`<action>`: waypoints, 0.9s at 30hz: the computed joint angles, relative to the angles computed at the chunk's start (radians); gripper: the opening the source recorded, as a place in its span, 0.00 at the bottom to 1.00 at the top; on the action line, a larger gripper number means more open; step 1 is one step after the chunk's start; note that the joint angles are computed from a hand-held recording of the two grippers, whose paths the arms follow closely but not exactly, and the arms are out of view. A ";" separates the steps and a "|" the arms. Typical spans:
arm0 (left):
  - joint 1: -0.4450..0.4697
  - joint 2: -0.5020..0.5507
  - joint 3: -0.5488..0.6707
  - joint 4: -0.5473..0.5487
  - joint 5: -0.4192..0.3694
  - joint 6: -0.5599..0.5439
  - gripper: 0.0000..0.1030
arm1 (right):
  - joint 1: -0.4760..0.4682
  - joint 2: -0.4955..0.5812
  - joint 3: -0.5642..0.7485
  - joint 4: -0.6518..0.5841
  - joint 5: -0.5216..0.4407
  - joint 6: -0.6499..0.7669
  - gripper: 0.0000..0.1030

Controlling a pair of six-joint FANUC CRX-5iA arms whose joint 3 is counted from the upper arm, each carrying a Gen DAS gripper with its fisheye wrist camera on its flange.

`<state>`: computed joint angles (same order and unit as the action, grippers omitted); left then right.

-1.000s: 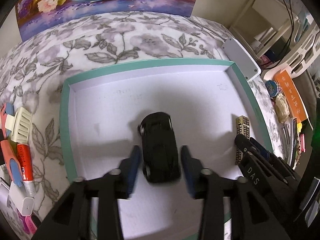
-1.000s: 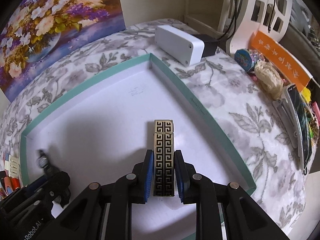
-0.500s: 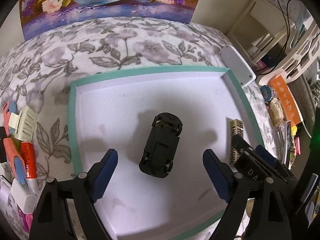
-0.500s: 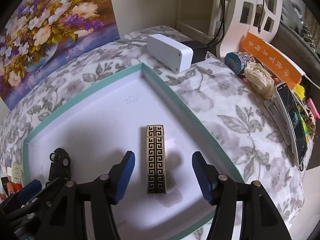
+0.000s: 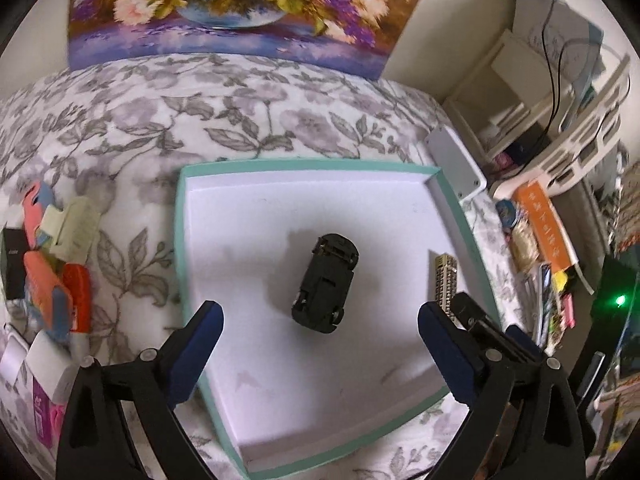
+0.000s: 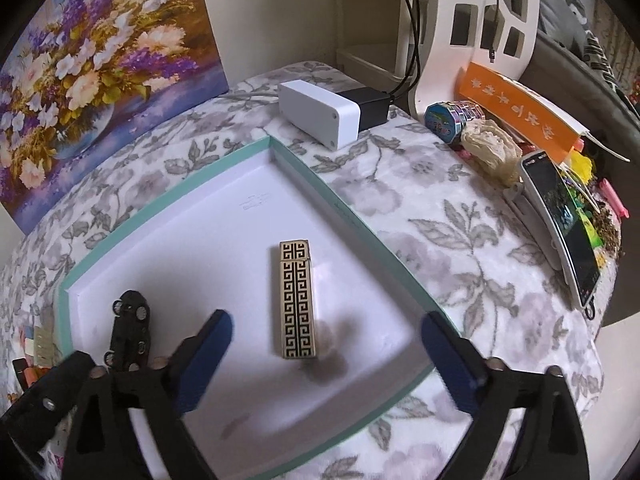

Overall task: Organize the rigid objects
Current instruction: 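Release the black car into the tray with the left tool while the right releases the block, then withdraw both open tools from the tray back toward the pile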

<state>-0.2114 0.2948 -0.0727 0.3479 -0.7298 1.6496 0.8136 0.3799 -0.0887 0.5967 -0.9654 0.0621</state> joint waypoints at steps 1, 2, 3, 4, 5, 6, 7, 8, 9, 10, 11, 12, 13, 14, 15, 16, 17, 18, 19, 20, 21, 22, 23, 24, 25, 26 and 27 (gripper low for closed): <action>0.007 -0.012 -0.018 0.018 0.009 -0.007 0.95 | 0.004 -0.005 -0.003 0.003 -0.002 -0.004 0.98; 0.014 -0.022 -0.034 0.035 0.016 -0.012 0.95 | 0.007 -0.008 -0.004 0.002 -0.004 -0.006 0.98; 0.024 -0.037 -0.056 0.055 0.025 -0.018 0.95 | 0.009 -0.010 -0.003 0.001 -0.005 -0.011 0.98; 0.029 -0.045 -0.069 0.064 0.028 -0.019 0.95 | 0.014 -0.015 -0.004 -0.002 -0.006 -0.011 0.98; 0.036 -0.053 -0.079 0.069 0.030 -0.017 0.96 | 0.017 -0.016 -0.002 -0.005 -0.010 -0.009 0.98; 0.042 -0.061 -0.088 0.070 0.029 -0.011 0.96 | 0.022 -0.017 0.001 -0.009 -0.015 -0.006 0.98; 0.049 -0.069 -0.097 0.070 0.028 -0.005 0.96 | 0.025 -0.019 0.002 -0.013 -0.016 -0.004 0.98; 0.054 -0.075 -0.103 0.071 0.026 0.001 0.96 | 0.029 -0.019 0.004 -0.017 -0.017 -0.001 0.98; 0.061 -0.083 -0.112 0.073 0.020 0.005 0.96 | 0.033 -0.020 0.007 -0.023 -0.021 0.005 0.98; 0.066 -0.086 -0.116 0.072 0.014 0.010 0.96 | 0.036 -0.019 0.010 -0.028 -0.024 0.010 0.98; 0.071 -0.089 -0.120 0.073 0.009 0.013 0.96 | 0.042 -0.018 0.017 -0.036 -0.033 0.018 0.98; 0.076 -0.095 -0.129 0.080 0.006 0.009 0.96 | 0.046 -0.017 0.024 -0.043 -0.042 0.024 0.98; 0.083 -0.099 -0.139 0.098 0.000 -0.006 0.96 | 0.050 -0.012 0.036 -0.055 -0.057 0.034 0.98; 0.091 -0.103 -0.151 0.120 -0.006 -0.026 0.96 | 0.055 -0.008 0.048 -0.067 -0.071 0.046 0.98; 0.100 -0.108 -0.162 0.143 -0.018 -0.044 0.96 | 0.061 -0.008 0.053 -0.077 -0.069 0.061 0.98; 0.106 -0.111 -0.165 0.146 -0.028 -0.046 0.96 | 0.066 -0.009 0.057 -0.084 -0.067 0.075 0.98; 0.112 -0.115 -0.167 0.141 -0.039 -0.041 0.96 | 0.072 -0.007 0.064 -0.088 -0.070 0.087 0.98; 0.118 -0.120 -0.165 0.128 -0.050 -0.029 0.96 | 0.079 -0.003 0.073 -0.090 -0.077 0.102 0.98; 0.123 -0.127 -0.162 0.104 -0.061 -0.012 0.96 | 0.087 0.002 0.085 -0.092 -0.085 0.117 0.98; 0.127 -0.134 -0.157 0.080 -0.071 0.003 0.96 | 0.094 0.005 0.095 -0.096 -0.088 0.130 0.98; 0.132 -0.140 -0.152 0.058 -0.086 0.015 0.96 | 0.099 0.008 0.102 -0.100 -0.088 0.138 0.98; 0.136 -0.144 -0.151 0.048 -0.094 0.017 0.96 | 0.106 0.011 0.112 -0.108 -0.086 0.153 0.98; 0.142 -0.150 -0.155 0.047 -0.100 0.013 0.96 | 0.112 0.014 0.121 -0.113 -0.088 0.163 0.98; 0.153 -0.159 -0.166 0.057 -0.107 0.002 0.96 | 0.120 0.023 0.136 -0.118 -0.097 0.178 0.98; 0.162 -0.165 -0.176 0.067 -0.111 -0.006 0.96 | 0.128 0.031 0.151 -0.121 -0.106 0.194 0.98; 0.173 -0.173 -0.186 0.076 -0.118 -0.012 0.96 | 0.135 0.038 0.162 -0.123 -0.113 0.205 0.98; 0.184 -0.182 -0.196 0.080 -0.122 -0.014 0.96 | 0.144 0.047 0.177 -0.125 -0.123 0.223 0.98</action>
<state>-0.0275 0.1132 -0.2690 0.4278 -0.8517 1.6356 0.9571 0.4272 0.0884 0.4720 -1.0881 0.2847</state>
